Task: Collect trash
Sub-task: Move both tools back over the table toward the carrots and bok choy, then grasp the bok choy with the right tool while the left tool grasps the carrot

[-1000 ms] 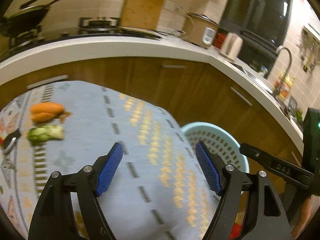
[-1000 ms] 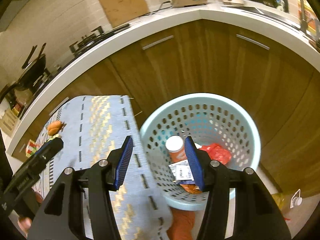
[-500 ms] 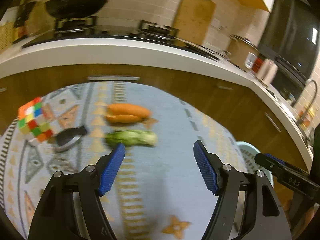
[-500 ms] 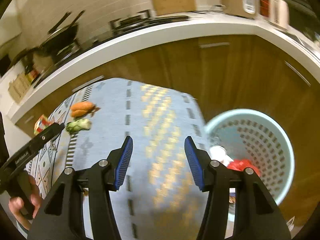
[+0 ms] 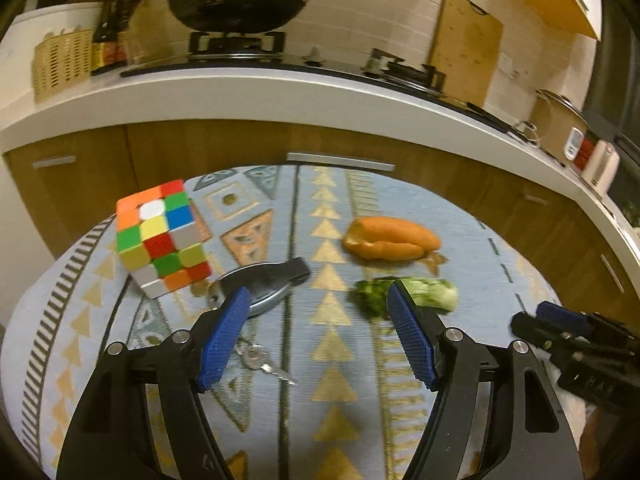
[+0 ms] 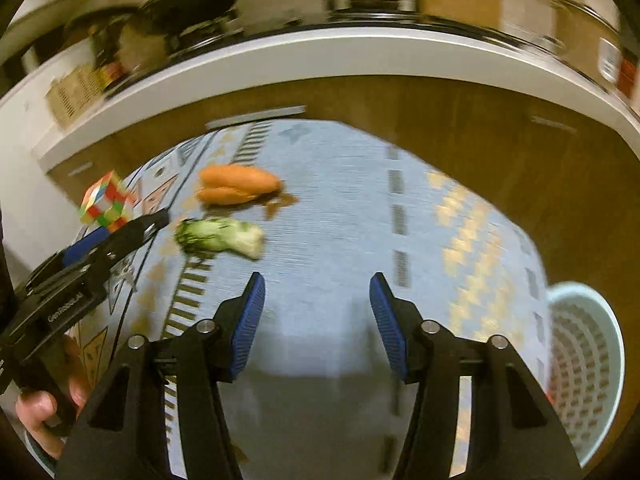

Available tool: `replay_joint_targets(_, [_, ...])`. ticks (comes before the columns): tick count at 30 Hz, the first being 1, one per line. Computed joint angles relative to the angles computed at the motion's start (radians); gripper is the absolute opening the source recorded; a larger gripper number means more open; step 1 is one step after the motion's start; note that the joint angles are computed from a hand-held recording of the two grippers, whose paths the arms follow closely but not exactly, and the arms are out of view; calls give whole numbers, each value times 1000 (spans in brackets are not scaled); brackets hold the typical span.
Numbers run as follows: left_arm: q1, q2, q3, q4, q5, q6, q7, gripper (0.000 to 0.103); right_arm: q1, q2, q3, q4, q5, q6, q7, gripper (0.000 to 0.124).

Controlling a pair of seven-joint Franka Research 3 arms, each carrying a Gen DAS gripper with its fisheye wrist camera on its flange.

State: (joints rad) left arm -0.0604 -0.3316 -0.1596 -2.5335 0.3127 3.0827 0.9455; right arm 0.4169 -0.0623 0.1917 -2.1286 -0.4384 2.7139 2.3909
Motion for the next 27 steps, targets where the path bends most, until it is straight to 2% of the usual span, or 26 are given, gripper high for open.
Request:
replay_joint_targets(2, [75,-14,-57,-7,38,10,-60,69,12,50,1,43,3,0,-52,55])
replay_joint_targets(5, [137,-36,-96,-17,78,31,-127,70,37,112,-15,101,-7,8,-98,55])
replay_joint_targets(10, [49,-17,-2,-10,31,14,-98,70,81,201,-50,194,26,-2,-207,55])
replay_joint_targets(12, [-25,-4,69,-6,-25,3,-52,70,100,225,-67,224,31,-14,-231,55])
replay_joint_targets(15, [-89,1,125,-10,-101,-1,8,70,115,251,-82,256,53,-2,-279,55])
replay_joint_targets(18, [-84,3,115,-9,-129,-2,32,70,109,267,-65,271,158,-10,-408,55])
replay_joint_targets(21, [-84,3,111,-10,-147,-2,52,70,131,268,-71,271,171,-13,-480,55])
replay_joint_targets(24, [-76,2,101,-11,-155,-1,57,70,163,265,-94,269,120,-18,-456,36])
replay_joint_targets(25, [-76,2,101,-12,-159,-1,60,70,160,262,-92,263,135,-8,-461,21])
replay_joint_targets(27, [-84,5,107,-11,-169,-4,71,70,143,249,-82,240,203,21,-486,20])
